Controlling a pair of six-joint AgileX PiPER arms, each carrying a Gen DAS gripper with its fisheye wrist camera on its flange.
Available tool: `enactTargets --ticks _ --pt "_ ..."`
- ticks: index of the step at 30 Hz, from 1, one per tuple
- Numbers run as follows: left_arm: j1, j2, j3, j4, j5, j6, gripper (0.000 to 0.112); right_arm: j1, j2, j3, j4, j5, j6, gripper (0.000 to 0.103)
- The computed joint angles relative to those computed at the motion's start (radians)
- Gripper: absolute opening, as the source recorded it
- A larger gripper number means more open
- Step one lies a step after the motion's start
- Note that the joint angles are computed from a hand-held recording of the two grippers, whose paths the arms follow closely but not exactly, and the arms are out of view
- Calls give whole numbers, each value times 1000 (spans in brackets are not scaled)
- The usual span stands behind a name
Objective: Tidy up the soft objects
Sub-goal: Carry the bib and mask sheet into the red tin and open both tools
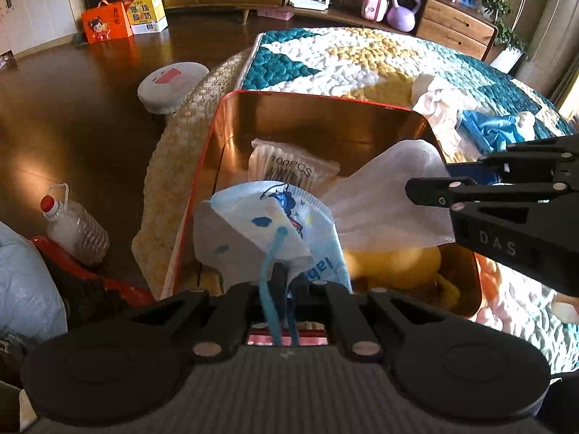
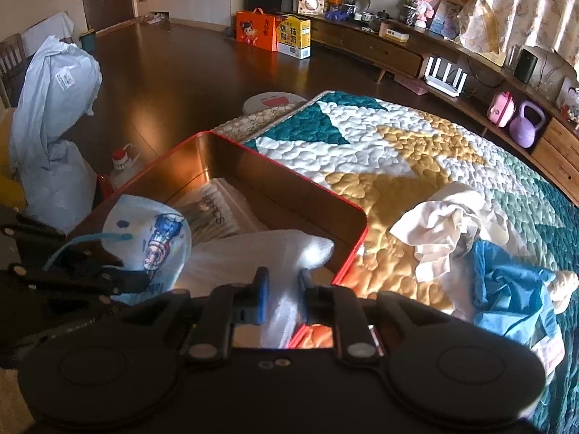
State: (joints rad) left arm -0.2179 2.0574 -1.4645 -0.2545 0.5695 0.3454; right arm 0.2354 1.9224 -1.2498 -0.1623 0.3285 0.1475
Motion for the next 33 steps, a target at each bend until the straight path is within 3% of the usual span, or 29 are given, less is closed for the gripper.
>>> enactTargets --ticks 15,29,33 --pt "-16 -32 26 66 -7 -70 6 -5 -61 67 121 -13 -119 32" --pt "-20 -92 73 36 -9 -67 8 -37 -161 169 291 -41 -276 63" --pt "-25 -121 100 8 -21 -49 27 -50 -205 211 364 -51 -345 69"
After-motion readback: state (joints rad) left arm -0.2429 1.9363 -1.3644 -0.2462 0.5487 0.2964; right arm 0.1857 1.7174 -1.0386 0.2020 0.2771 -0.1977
